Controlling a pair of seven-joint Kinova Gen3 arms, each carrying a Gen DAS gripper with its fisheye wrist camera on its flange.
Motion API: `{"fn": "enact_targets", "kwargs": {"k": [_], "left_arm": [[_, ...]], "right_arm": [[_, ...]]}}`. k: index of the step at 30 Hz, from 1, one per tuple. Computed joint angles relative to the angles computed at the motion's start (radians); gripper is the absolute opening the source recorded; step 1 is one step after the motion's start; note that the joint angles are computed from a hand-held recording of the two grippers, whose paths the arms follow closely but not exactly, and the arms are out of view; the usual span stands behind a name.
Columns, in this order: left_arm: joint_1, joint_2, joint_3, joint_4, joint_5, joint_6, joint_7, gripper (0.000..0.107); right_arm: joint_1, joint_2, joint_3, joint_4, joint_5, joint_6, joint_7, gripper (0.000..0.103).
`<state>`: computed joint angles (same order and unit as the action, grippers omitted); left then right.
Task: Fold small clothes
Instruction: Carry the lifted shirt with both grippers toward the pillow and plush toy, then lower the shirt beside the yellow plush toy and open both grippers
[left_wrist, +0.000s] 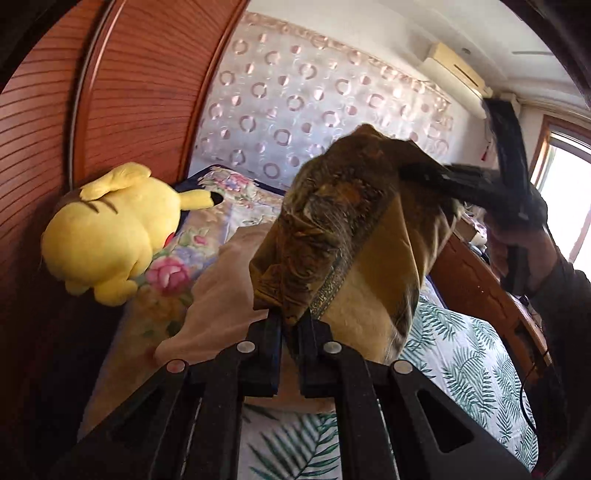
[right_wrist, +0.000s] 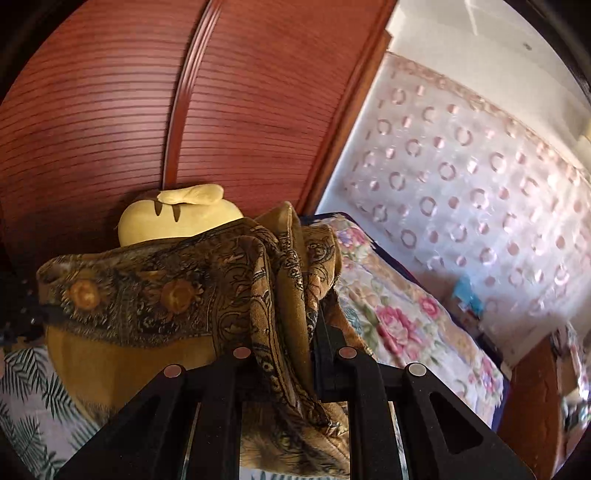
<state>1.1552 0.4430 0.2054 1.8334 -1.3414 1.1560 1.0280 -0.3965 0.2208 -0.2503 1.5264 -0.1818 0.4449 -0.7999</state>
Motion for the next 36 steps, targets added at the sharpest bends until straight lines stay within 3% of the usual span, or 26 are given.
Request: {"fn": "enact_targets", "kwargs": {"k": [6,9,10,12,14,17,20,22,25,27,29,30,32,36], "left_arm": [[-0.016,-0.004,-0.005,0.058,0.001,-0.035,0.113,0.007],[-0.042,-0.008,0.001,0.069,0.016,-0.072,0.132,0.007],[-0.052,-0.007,0.001,0.071,0.023,-0.087,0.131,0.007],[-0.063,-0.006,0.0,0.059,0.046,-0.097,0.103,0.007],[-0.066,-0.002,-0.003,0.053,0.061,-0.108,0.085,0.007],[-0.06,-0.001,-0.012,0.054,0.072,-0.112,0.075,0.007],[-0.064,0.001,-0.012,0.036,0.1,-0.11,0.026,0.007],[-0.063,0.0,-0.02,0.024,0.124,-0.111,-0.013,0.009],[-0.051,0.007,-0.02,-0.008,0.159,-0.069,-0.089,0.019],[-0.031,0.008,-0.026,-0.017,0.159,-0.041,-0.107,0.04],[-0.013,0.004,-0.028,-0.017,0.152,-0.017,-0.112,0.053],[-0.006,0.001,-0.025,-0.021,0.152,-0.005,-0.12,0.069],[0.021,0.002,-0.021,-0.038,0.147,0.047,-0.132,0.085],[0.053,0.014,-0.007,-0.094,0.161,0.129,-0.195,0.092]], "right_arm": [[-0.049,0.105,0.018,-0.141,0.06,0.088,-0.03,0.015],[-0.108,0.149,0.073,-0.212,0.122,0.178,-0.123,0.021],[-0.129,0.172,0.091,-0.24,0.149,0.195,-0.163,0.027],[-0.142,0.185,0.119,-0.255,0.178,0.191,-0.227,0.03],[-0.11,0.181,0.105,-0.256,0.146,0.165,-0.254,0.033],[0.011,0.156,0.022,-0.23,0.026,0.119,-0.202,0.05],[0.125,0.156,-0.067,-0.209,-0.073,0.153,-0.084,0.05],[0.137,0.16,-0.05,-0.193,-0.119,0.183,-0.03,0.05],[0.181,0.174,-0.067,-0.151,-0.202,0.197,0.039,0.05],[0.194,0.193,-0.059,-0.144,-0.252,0.234,0.069,0.05],[0.199,0.217,-0.056,-0.149,-0.245,0.274,0.059,0.05],[0.186,0.233,-0.045,-0.151,-0.225,0.27,0.04,0.05],[0.152,0.235,-0.012,-0.136,-0.223,0.217,0.027,0.05],[0.204,0.203,-0.033,-0.112,-0.279,0.211,0.029,0.05]]}}
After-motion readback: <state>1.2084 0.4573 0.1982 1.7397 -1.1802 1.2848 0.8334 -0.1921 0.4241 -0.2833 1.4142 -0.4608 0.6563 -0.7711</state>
